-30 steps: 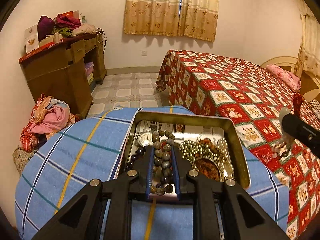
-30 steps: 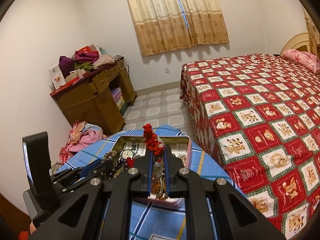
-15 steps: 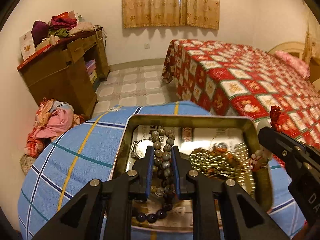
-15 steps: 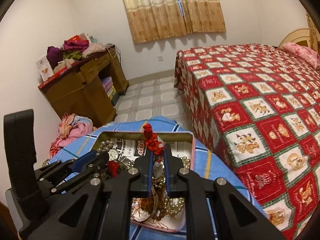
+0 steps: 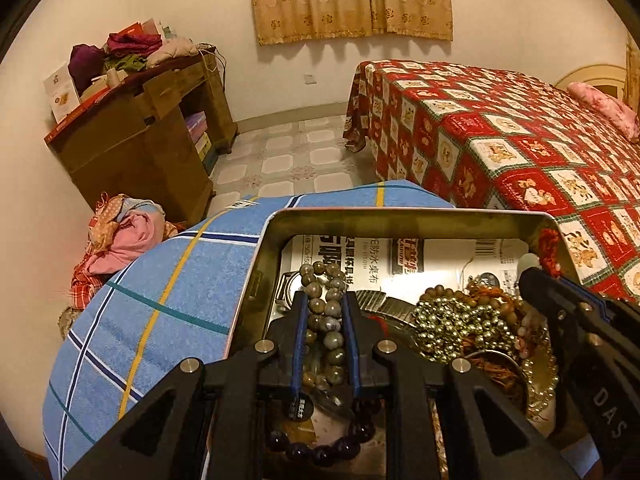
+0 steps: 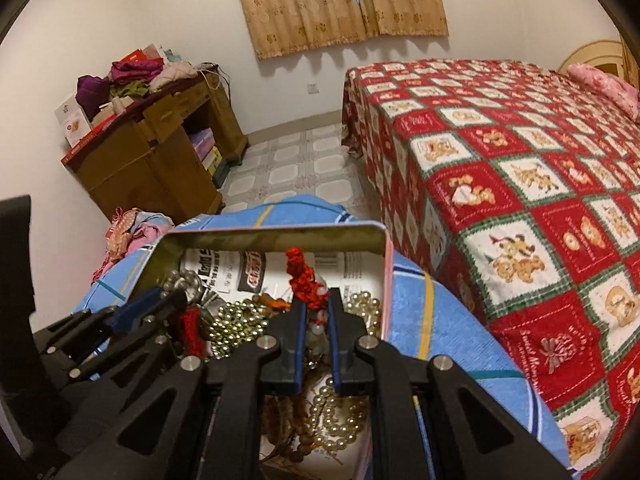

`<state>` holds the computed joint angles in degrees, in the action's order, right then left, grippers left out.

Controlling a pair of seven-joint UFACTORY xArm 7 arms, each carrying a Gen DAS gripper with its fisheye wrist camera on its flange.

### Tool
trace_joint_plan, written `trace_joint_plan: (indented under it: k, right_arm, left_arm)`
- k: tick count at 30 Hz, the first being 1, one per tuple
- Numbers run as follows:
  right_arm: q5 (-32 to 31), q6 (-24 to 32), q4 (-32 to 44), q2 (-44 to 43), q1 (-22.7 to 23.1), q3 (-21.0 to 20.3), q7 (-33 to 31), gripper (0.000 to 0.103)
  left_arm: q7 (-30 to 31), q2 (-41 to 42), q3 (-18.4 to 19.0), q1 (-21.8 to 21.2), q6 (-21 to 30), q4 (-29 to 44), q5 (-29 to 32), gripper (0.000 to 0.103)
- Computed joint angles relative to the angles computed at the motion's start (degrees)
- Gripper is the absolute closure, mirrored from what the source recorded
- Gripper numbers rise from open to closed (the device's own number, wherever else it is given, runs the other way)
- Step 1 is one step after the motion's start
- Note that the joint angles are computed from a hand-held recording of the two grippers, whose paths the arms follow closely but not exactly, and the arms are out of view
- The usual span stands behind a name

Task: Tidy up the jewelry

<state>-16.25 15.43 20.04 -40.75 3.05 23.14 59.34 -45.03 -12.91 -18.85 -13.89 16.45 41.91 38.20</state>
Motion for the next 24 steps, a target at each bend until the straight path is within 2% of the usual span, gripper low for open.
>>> trace_joint_plan:
  k: [5,7,10,13,14,15,16,17,19,21,24]
  right_arm:
    - [0.0,-3.4,-0.7,1.1,0.3,-0.5,-0.8,0.090]
    - [-0.2,-5.3,-1.4,0.7,-0.8,0.7,-0.3,0.089]
    - [0.6,-9.4,-2.9,0.5,-1.0,0.2,-0.7,0.086]
    - [1.9,-12.2,-3.4,0.7,-0.5,0.2,-2.1,0.070]
    - [2.1,-12.9,-3.4,0.6,-0.8,0.9,-2.5,0.056]
    - [2.2,-12.5,-3.4,-0.8,-2.3,3.1,-1.9,0.038]
    - [2.1,-11.2,-3.4,-3.2,-4.4,6.0,-0.7,0.036]
    - [2.0,-11.4,-3.8,-4.9,-5.1,6.8,-0.3,0.036]
    - [3.0,-11.8,-5.6,-9.9,-4.7,6.6,1.3,0.033]
    - [3.8,-9.5,-6.6,-14.5,-4.9,7.5,2.8,0.024]
    - [3.4,-2.5,-6.4,-18.5,-3.1,7.7,3.9,0.023]
  left_arm:
    - [-5.0,1.0,-1.7,1.9,0.6,1.0,6.7,0.086]
    - [-6.4,1.4,-1.4,1.7,0.9,1.4,8.5,0.086]
    - [-8.7,2.2,-0.7,1.4,0.9,1.9,10.7,0.085]
    - [-10.4,2.8,-0.3,0.8,1.6,2.5,13.0,0.085]
    - [-10.7,3.1,-0.2,0.4,2.1,2.8,13.6,0.085]
    - [-10.6,3.2,0.2,0.0,2.3,2.9,13.6,0.085]
    - [-9.0,3.4,1.2,-0.8,2.0,2.9,11.5,0.083]
    - [-5.6,3.7,2.5,-2.0,2.0,3.0,7.0,0.079]
    - [-3.5,3.7,3.2,-2.8,2.3,3.0,3.2,0.075]
    - [-1.3,3.0,3.5,-3.3,2.7,2.7,0.6,0.070]
    - [1.3,0.7,3.4,-3.9,2.9,1.4,-2.4,0.048]
